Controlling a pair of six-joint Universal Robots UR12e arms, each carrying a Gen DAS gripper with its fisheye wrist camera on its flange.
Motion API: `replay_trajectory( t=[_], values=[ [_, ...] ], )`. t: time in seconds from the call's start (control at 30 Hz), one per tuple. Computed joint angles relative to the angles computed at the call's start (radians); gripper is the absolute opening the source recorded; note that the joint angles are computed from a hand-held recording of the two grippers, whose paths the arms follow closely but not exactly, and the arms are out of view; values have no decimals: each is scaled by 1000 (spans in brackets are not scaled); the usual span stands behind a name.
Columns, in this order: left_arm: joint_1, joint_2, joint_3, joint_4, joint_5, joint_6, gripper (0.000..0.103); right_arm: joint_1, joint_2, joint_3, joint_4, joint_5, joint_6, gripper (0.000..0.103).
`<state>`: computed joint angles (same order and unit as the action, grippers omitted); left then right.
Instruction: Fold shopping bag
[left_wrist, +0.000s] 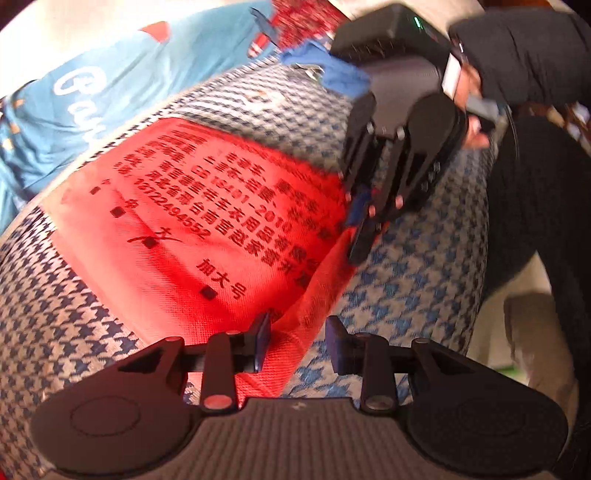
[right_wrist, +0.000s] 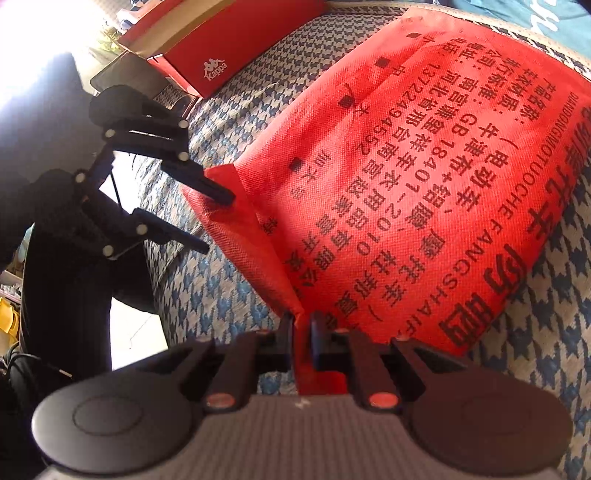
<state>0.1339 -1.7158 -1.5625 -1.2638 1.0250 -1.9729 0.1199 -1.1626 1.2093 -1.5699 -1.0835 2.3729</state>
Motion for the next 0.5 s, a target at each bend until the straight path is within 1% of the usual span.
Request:
replay_trajectory(
  t=[0.07, 0.17, 0.2, 0.27, 0.33, 0.43, 0.5],
  values=[
    [-4, -9, 12, -26, 18, 25, 31, -2, 2, -3, 7, 5, -2, 9],
    [-8, -24, 28, -60, 31, -3, 31, -1, 3, -7, 10, 3, -13, 10],
    [-7, -32, 37, -73, 26, -40, 31, 0, 1, -5, 5, -1, -17, 10],
    [-1, -59, 61, -104, -6, -180, 31, 2, -8, 8, -23, -10, -21, 10],
    [15, -78, 72, -134, -60, -276, 31, 4, -26, 37, -74, -18, -17, 10],
    [36, -90, 72, -160, -127, -353, 30, 6, -66, 105, -186, -24, -1, 15],
    [42, -95, 72, -169, -147, -382, 30, 7, -88, 143, -251, -29, 12, 16]
  ],
)
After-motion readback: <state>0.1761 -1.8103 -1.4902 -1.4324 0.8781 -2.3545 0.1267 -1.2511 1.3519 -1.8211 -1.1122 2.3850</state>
